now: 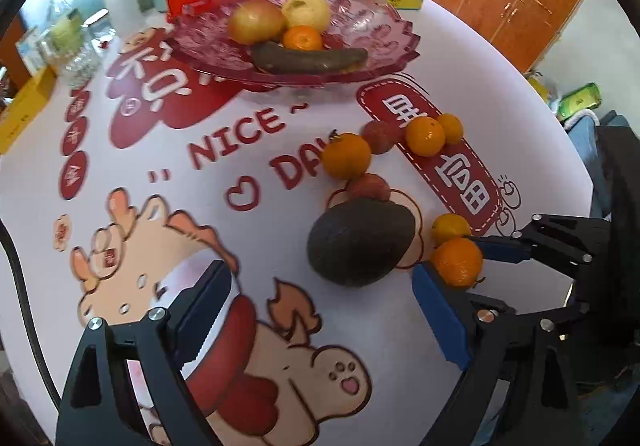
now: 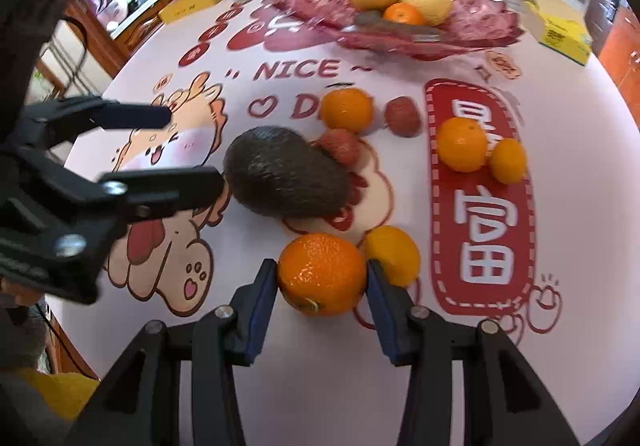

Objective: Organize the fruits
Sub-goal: 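Grasp the avocado with the left tool while the right tool grasps an orange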

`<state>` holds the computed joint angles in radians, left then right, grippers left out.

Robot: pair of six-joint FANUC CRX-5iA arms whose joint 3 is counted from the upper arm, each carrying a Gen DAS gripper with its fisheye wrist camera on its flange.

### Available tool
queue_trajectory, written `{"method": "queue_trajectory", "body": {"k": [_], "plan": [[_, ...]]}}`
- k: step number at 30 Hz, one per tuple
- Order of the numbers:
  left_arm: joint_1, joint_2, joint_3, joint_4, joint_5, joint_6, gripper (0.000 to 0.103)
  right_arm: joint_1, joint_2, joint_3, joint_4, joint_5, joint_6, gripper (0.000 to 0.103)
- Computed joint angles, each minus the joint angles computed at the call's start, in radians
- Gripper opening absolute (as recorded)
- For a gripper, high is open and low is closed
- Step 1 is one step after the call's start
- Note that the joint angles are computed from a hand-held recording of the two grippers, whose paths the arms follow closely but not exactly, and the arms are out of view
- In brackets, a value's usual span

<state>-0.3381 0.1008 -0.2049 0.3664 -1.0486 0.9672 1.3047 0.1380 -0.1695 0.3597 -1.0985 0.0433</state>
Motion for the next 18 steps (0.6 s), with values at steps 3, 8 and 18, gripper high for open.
{"method": "queue_trajectory", "body": {"k": [3,8,18], "plan": [[-0.008,0.038,0.016,0.019,-0.011,-0.006,0.091,0.010,-0.019,-0.020,0.028,-0.019,-0.043,0.045],[-0.016,0.107,0.044,0.049,-0.039,-0.011,0.091,0.020,-0.053,-0.057,0.060,-0.033,-0.112,0.045],[-0.030,0.164,0.045,0.108,-0.035,-0.042,0.087,0.013,-0.088,-0.103,0.085,-0.024,-0.178,0.045]]}}
